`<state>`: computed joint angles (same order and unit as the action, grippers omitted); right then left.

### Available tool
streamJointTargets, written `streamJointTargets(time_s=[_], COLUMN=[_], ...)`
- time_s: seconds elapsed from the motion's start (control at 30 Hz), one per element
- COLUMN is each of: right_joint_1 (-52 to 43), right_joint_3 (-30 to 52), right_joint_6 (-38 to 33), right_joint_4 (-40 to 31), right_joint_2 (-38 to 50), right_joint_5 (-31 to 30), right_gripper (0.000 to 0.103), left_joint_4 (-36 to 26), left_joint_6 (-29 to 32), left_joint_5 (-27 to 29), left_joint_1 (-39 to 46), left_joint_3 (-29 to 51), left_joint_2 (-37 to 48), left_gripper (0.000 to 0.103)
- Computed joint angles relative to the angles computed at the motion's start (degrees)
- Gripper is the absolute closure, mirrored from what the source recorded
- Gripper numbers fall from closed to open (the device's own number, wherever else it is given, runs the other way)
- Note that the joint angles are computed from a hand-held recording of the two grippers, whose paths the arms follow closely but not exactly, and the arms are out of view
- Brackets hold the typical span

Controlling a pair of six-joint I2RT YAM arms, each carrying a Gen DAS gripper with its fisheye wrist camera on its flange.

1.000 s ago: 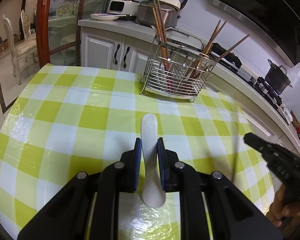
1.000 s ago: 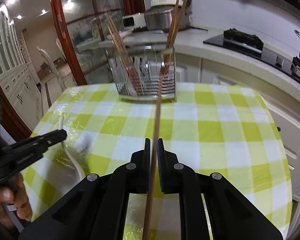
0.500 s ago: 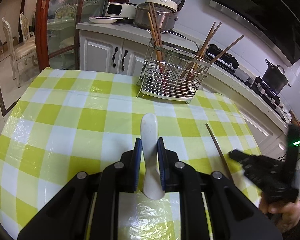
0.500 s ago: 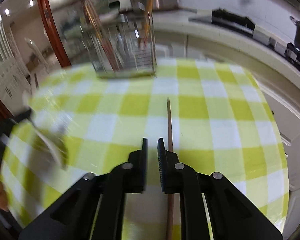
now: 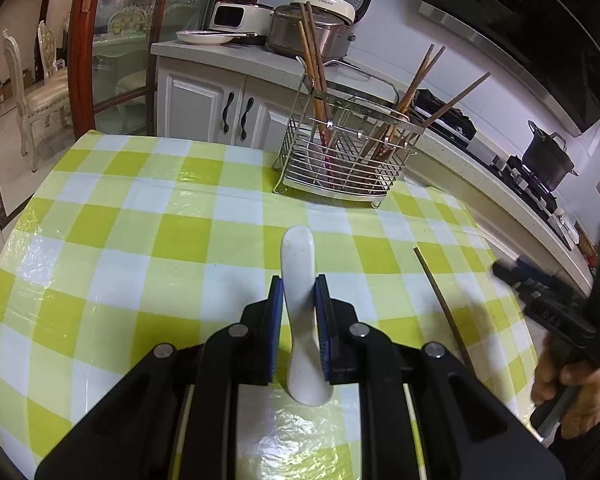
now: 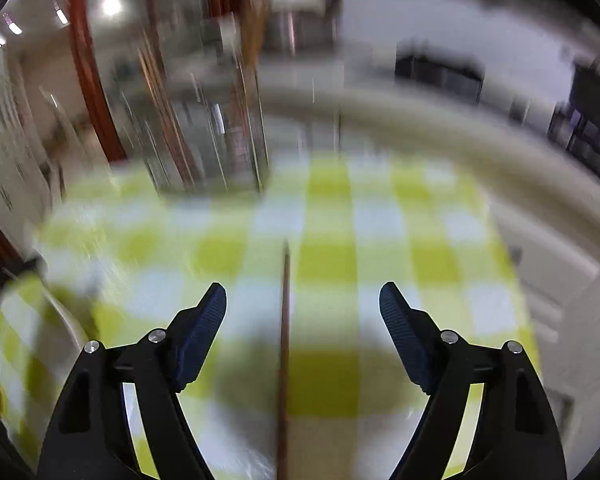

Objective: Organize utensils

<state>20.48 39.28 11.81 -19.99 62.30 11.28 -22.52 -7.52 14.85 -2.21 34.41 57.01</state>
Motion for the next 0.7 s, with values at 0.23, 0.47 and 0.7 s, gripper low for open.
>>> streamJointTargets(time_s=[0.23,0.47,0.7], right_joint_1=[-2.2,-2.1,-1.6], right_joint_3=[0.4,0.8,2.9], right_joint_6=[-0.7,-0.9,-3.0], right_joint_4=[-1.4,-0.2,-2.0], right_joint_2=[11.9,17.2,18.5], right_joint_5=[-7.8,-7.5,-8.2], right_gripper=[0.041,0.062,0.081], left_joint_4=[0.8,0.7,1.1], left_joint_6=[-0.4,-0.5,-0.7], left_joint_5=[-0.6,-1.0,-1.1], left_joint_1=[-0.8,-1.0,-1.2], left_joint_3=[0.1,0.0,0.3], left_joint_2=[1.1,1.5,2.5], left_gripper=[0.087,0.087,0.087])
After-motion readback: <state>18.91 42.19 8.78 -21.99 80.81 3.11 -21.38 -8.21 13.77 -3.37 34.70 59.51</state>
